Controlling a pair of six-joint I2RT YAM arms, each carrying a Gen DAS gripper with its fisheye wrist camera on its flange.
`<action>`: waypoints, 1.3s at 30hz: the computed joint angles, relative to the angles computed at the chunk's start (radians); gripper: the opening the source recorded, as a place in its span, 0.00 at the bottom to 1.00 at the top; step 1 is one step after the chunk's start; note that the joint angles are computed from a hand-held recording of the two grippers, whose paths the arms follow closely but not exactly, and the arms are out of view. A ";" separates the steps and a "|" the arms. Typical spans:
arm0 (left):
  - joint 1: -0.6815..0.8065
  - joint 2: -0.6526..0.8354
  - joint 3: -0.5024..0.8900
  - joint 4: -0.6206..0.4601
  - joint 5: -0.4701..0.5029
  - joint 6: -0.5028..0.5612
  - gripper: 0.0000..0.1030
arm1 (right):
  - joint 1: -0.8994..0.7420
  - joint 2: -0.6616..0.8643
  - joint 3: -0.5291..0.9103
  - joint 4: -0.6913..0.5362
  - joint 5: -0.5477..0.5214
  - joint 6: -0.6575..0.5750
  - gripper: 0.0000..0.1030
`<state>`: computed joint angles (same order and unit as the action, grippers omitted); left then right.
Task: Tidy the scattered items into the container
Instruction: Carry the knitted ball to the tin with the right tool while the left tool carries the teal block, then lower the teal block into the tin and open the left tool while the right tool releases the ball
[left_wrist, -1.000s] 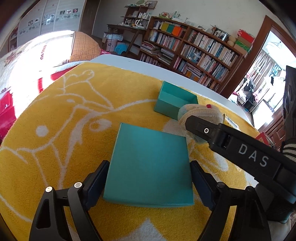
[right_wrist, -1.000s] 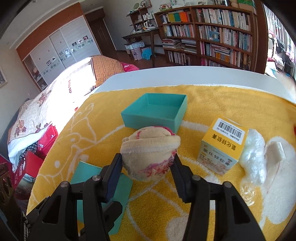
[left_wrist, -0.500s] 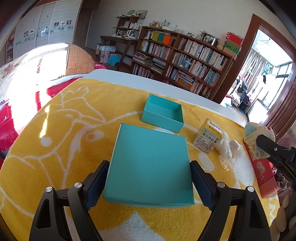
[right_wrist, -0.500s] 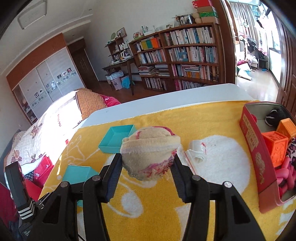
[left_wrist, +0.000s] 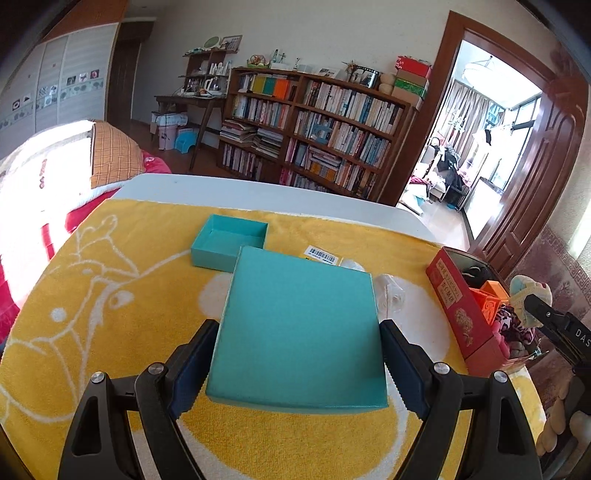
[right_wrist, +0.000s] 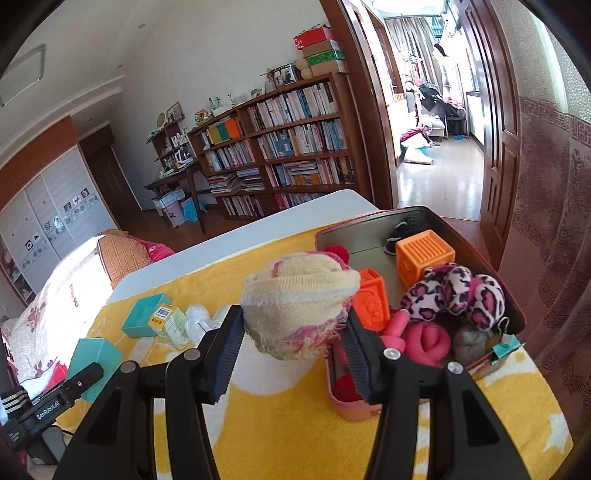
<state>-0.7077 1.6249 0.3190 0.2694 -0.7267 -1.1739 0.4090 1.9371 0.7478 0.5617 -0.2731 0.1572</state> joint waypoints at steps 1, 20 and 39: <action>-0.006 0.007 0.033 -0.019 -0.002 0.016 0.85 | -0.031 0.000 0.000 0.000 -0.011 -0.002 0.55; 0.057 0.404 0.760 -0.167 0.177 0.377 0.85 | -0.243 0.177 0.106 0.060 -0.134 -0.040 0.58; 0.205 0.957 1.667 -0.500 0.439 0.495 0.85 | -0.276 0.181 0.052 0.170 -0.192 -0.035 0.60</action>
<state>-0.5027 2.5822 1.9857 -0.2305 -0.2880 -0.6790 0.1328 2.1177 0.7996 0.7316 -0.4655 0.1225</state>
